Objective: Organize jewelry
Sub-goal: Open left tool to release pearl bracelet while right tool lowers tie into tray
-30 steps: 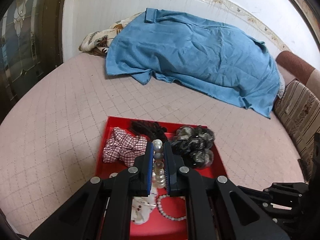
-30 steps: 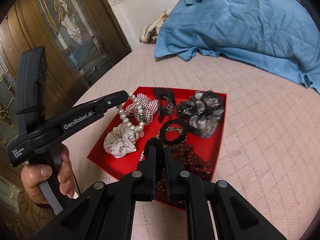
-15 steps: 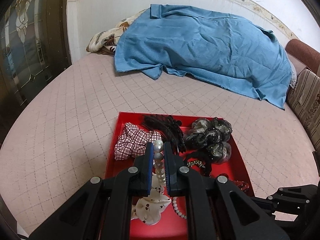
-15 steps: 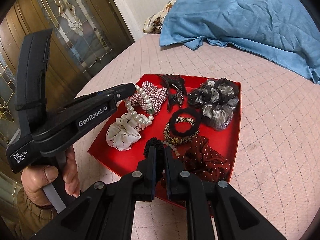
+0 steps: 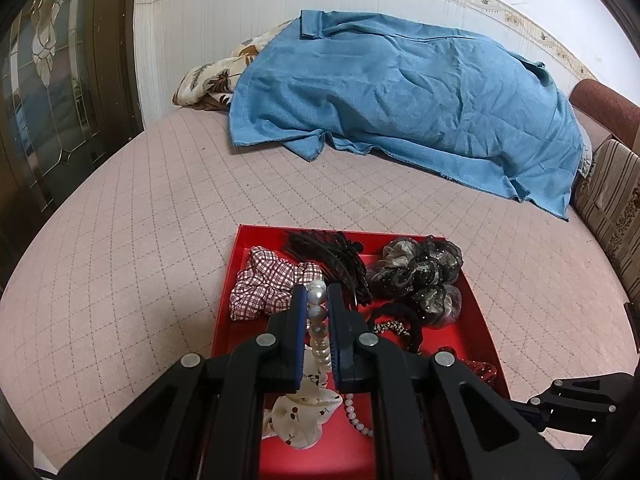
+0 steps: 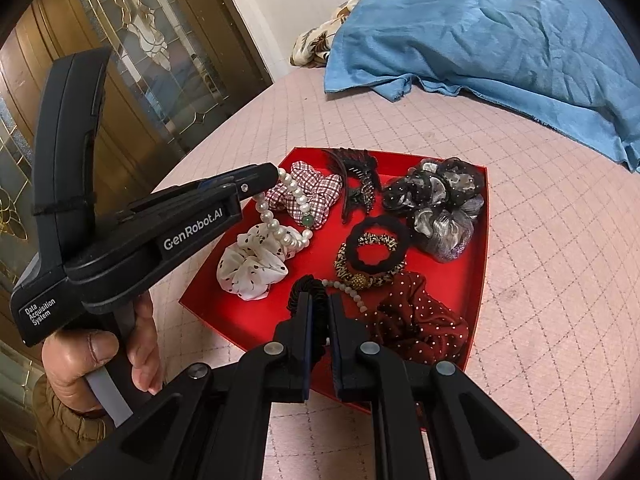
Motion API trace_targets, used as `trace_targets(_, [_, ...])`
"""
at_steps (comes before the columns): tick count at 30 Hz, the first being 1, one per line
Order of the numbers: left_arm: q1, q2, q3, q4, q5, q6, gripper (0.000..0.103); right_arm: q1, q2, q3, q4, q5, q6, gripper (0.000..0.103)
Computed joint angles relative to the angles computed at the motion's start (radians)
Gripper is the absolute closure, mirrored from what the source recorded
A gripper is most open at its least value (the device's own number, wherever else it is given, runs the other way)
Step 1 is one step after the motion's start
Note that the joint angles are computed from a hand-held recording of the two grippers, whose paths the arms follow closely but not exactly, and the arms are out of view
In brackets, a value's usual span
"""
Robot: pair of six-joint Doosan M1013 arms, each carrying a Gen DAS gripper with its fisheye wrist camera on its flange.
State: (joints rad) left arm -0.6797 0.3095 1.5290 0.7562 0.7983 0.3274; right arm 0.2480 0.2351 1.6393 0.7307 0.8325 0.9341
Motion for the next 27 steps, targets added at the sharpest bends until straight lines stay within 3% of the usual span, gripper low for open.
trace_targets(19, [0.002, -0.003, 0.005, -0.001, -0.040, 0.003, 0.093, 0.007, 0.014, -0.003, -0.006, 0.013, 0.006, 0.093])
trace_targets(27, [0.005, 0.005, -0.005, -0.032, -0.015, 0.034, 0.093, 0.012, 0.023, -0.008, -0.020, 0.013, 0.020, 0.093])
